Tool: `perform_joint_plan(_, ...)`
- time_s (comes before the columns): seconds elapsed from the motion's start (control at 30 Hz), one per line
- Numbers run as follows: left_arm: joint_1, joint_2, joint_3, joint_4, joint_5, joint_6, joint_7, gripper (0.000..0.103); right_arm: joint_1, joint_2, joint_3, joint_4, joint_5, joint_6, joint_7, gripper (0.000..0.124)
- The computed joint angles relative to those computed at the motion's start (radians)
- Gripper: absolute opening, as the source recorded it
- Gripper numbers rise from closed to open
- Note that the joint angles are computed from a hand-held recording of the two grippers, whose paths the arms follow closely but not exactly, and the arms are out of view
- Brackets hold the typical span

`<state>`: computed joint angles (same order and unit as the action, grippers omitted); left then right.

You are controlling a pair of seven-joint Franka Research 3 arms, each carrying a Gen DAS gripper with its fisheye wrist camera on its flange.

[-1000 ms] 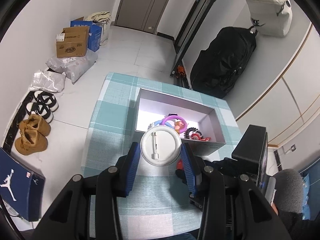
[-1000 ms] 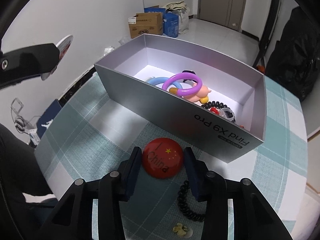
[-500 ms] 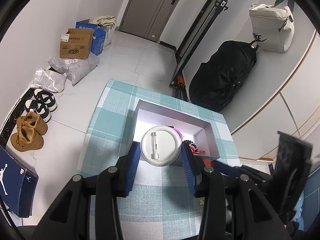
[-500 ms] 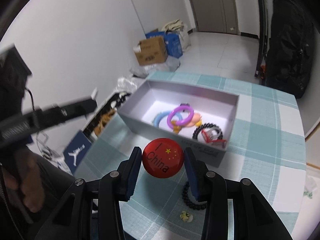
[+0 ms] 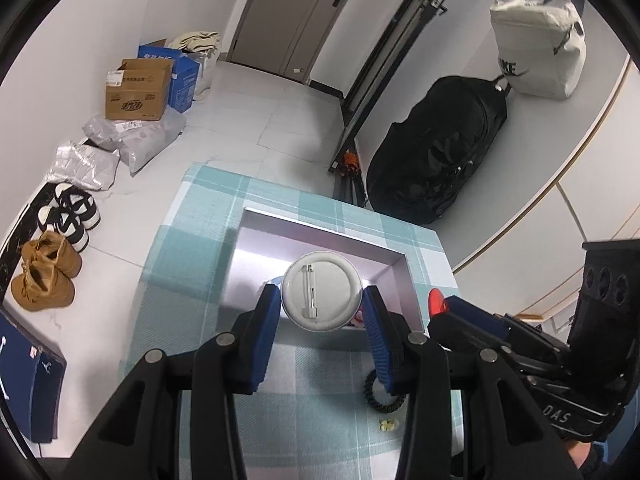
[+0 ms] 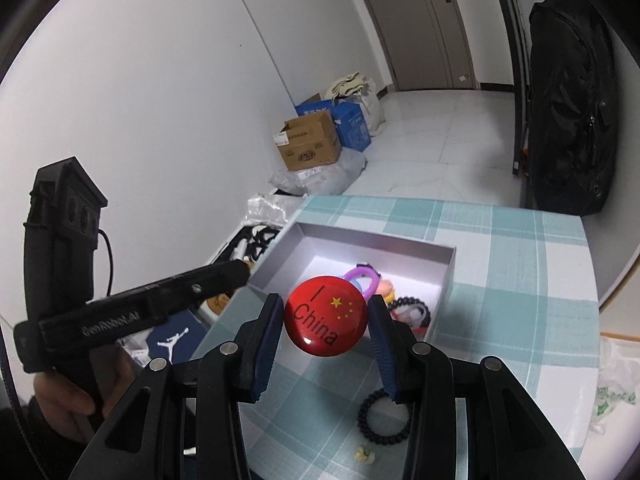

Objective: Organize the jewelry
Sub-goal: 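Lower both badges into the silver box and open both tools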

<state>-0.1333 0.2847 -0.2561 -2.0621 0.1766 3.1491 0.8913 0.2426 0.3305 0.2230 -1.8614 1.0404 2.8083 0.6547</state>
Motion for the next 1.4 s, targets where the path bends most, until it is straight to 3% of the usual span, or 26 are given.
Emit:
perform_joint_plan(0.1, 0.055, 0.04, -0.069, 0.051, -0.032, -0.037, 0.052, 0.036, -0.007, 0.029, -0.003, 0.042, -0.013, -0.02, 0.013, 0.042)
perform_joint_plan(0.2, 0.056, 0.07, -0.076, 0.095, -0.049, -0.067, 0.079, 0.036, -0.019, 0.056, 0.002, 0.082, -0.016, -0.031, 0.006, 0.042)
perform_joint_plan(0.3, 0.016, 0.09, -0.035, 0.131, -0.036, -0.098, 0.08, 0.036, -0.025, 0.089, 0.001, 0.127, -0.035, -0.045, 0.024, 0.042)
perform_joint_plan(0.4, 0.035, 0.116, -0.058, 0.159, -0.068, -0.124, 0.103, 0.036, -0.033, 0.121, 0.0, 0.166, -0.06, -0.061, 0.056, 0.042)
perform_joint_plan(0.87, 0.013, 0.177, -0.05, 0.258, -0.119, -0.209, 0.131, 0.036, -0.06, 0.202, -0.004, 0.248, -0.158, -0.143, 0.19, 0.042)
perform_joint_plan(1.17, -0.022, 0.186, -0.014, 0.29, -0.103, -0.262, 0.123, 0.036, -0.061, 0.211, -0.001, 0.251, -0.195, -0.153, 0.236, 0.043)
perform_joint_plan(1.33, 0.065, 0.225, -0.115, 0.332, -0.234, -0.348, 0.211, 0.037, -0.06, 0.209, -0.003, 0.247, -0.205, -0.142, 0.253, 0.044)
perform_joint_plan(1.4, 0.061, 0.223, -0.112, 0.331, -0.258, -0.356, 0.224, 0.038, -0.059, 0.205, -0.004, 0.24, -0.21, -0.129, 0.259, 0.051)
